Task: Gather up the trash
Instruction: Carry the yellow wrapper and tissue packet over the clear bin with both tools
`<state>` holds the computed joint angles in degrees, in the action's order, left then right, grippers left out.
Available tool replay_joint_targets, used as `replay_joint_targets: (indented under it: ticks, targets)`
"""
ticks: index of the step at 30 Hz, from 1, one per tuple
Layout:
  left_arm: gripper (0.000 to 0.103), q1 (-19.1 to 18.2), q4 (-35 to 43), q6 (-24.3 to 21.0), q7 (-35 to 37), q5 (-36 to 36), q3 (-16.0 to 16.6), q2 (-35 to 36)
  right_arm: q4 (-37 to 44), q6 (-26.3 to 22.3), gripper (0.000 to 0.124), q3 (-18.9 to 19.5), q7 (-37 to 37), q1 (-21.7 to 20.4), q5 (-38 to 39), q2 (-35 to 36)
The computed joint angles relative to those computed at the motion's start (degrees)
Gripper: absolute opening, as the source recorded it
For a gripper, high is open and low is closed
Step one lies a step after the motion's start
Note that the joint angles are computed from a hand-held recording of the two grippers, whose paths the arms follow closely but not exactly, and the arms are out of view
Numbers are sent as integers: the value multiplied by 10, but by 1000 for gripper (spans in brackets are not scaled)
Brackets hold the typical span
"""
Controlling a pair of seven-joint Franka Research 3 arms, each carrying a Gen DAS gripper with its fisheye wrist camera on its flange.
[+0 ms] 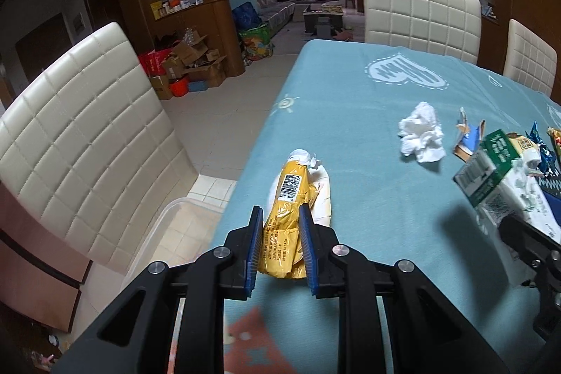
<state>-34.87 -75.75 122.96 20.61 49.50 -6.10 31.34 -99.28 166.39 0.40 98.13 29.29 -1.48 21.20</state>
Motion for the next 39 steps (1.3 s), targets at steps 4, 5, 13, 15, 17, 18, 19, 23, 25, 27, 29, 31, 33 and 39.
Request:
replay_joint_targets:
  ticks: [4,5,13,15,17,18,19,23,25,27,29,31,33,39]
  targets:
    - [21,16,-56,16,-15,-4,-3,-34,63,-43,52,19,-18,5,12,44]
    - [21,23,-71,22,-19,-7,-5,-44,75,-50,52,20,-21,10,11,52]
    - [21,60,-163,51,-55,-1,-19,-102,171,-105,52,25,-37,40,14,115]
    - [21,69,-187,60,-66,2,-22,-118,186,-109,52,20,-34,49,9,125]
    - [21,77,-206,66,-76,5,-26,-131,199,-111,52,17,-33,58,4,131]
    - [21,82,-221,73,-82,7,-28,-141,200,-111,52,17,-33,59,3,131]
    - [21,86,-229,76,-85,9,-30,-146,205,-111,52,17,-33,62,2,134]
    - [21,99,-261,88,-102,18,-37,-169,225,-114,52,16,-32,73,-4,143]
    - [21,105,-273,93,-110,21,-40,-178,230,-115,52,14,-31,80,-9,146]
    - [21,110,-282,97,-115,22,-44,-184,240,-118,52,14,-32,85,-12,152]
    - [21,114,-290,99,-119,24,-46,-189,248,-121,52,14,-32,88,-13,157]
    - [21,119,-298,103,-122,25,-48,-196,255,-124,52,15,-34,89,-13,161]
    - [21,123,-307,106,-127,27,-49,-202,261,-126,52,15,-35,93,-14,164]
    - [21,134,-327,115,-137,30,-53,-215,275,-132,52,14,-35,100,-18,172]
